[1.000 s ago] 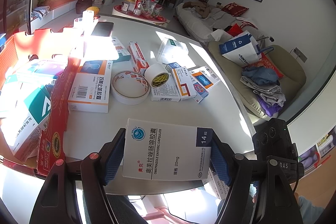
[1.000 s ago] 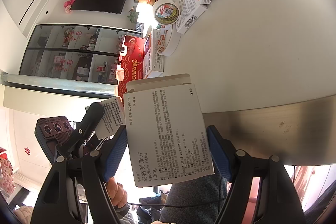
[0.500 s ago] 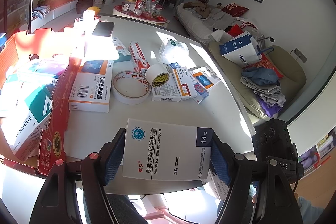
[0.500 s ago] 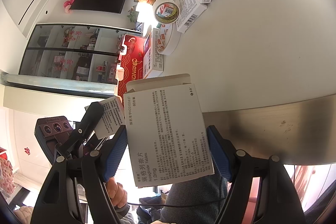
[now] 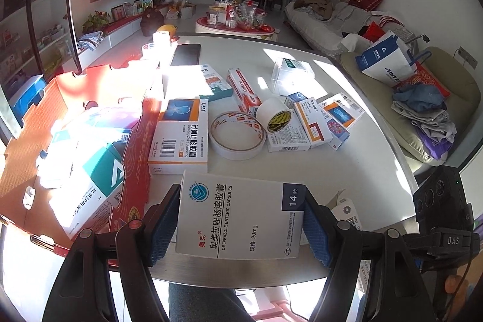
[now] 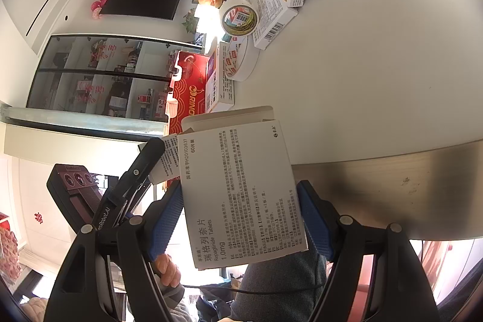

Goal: Organize objects

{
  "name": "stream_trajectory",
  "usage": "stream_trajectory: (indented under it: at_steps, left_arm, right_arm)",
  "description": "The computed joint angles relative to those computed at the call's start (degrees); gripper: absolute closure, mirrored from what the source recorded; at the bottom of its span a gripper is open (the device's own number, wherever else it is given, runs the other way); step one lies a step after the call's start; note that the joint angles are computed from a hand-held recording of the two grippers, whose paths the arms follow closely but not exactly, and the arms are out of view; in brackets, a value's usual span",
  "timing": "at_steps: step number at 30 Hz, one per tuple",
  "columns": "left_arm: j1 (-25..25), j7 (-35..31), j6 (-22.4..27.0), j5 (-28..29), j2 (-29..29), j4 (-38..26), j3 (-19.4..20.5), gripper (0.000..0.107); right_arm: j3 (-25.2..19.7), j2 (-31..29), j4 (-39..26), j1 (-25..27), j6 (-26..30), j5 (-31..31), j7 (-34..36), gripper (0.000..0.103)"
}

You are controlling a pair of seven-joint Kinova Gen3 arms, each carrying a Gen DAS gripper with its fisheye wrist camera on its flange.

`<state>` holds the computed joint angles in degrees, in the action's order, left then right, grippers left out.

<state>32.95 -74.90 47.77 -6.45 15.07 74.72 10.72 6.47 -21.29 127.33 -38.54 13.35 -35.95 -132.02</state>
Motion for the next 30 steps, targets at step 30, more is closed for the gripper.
stream_trajectory:
  at_steps: [30]
  left_arm:
    - [0.11,-0.06,0.31,-0.21,-0.07,0.04,0.3,0.029]
  right_arm:
    - [2.1,-0.02,0.34,-1.98,-0.71,-1.21,1.22,0.028]
